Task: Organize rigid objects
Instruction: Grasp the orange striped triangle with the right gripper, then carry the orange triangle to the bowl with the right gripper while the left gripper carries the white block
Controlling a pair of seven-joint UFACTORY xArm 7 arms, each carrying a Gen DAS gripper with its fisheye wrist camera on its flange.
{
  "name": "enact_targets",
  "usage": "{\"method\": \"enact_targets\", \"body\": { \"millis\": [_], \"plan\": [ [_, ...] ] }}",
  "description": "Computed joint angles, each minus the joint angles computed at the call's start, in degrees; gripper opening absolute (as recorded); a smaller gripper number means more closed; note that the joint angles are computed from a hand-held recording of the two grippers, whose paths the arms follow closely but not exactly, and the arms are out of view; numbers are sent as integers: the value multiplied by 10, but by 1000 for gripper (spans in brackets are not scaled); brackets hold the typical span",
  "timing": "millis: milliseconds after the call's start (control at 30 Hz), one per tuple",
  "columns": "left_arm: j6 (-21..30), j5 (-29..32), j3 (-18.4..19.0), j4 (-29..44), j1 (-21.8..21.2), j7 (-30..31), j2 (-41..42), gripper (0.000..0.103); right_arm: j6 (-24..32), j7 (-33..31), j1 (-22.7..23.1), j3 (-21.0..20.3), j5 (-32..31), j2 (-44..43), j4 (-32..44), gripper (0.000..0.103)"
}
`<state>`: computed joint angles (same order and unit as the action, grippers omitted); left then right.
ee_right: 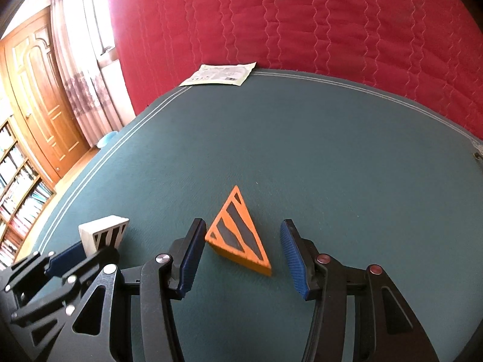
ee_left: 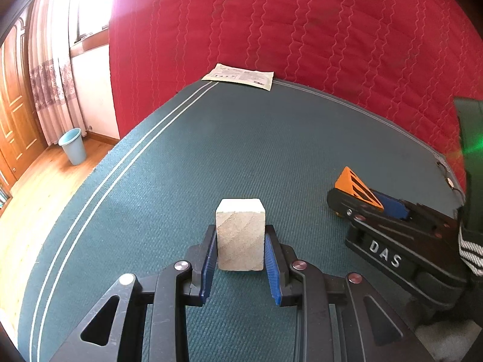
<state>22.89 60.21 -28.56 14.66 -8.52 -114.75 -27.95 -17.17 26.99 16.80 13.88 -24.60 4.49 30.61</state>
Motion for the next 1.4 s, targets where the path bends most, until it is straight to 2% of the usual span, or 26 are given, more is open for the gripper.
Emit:
{"method": "enact_targets", "body": {
  "millis": [167,233,367,567,733,1200,1400],
  "plan": [
    [-1,2,2,0,0,-2,1,31,2,-19,11,-2,19,0,0,38],
    [-1,2,3,-1,-1,-1,0,31,4,-41,24,-7,45,-3,-4,38],
    [-4,8,1,-1,2,-5,1,31,1,-51,29,-8,59,-11,-16,38],
    [-1,14,0,1,-3,-12,3,31,-13,-22,27,-17,43,-40,-53,38],
    [1,12,-2,-1,-14,-10,-5,31,-27,-48,43,-28,91,-83,-106,37],
    [3,27,-21,16,-30,-11,7,31,-33,-7,88,-86,88,-198,-225,37],
    [12,41,-21,27,-49,-19,17,31,-20,2,111,-126,88,-269,-282,37]
  ]
}}
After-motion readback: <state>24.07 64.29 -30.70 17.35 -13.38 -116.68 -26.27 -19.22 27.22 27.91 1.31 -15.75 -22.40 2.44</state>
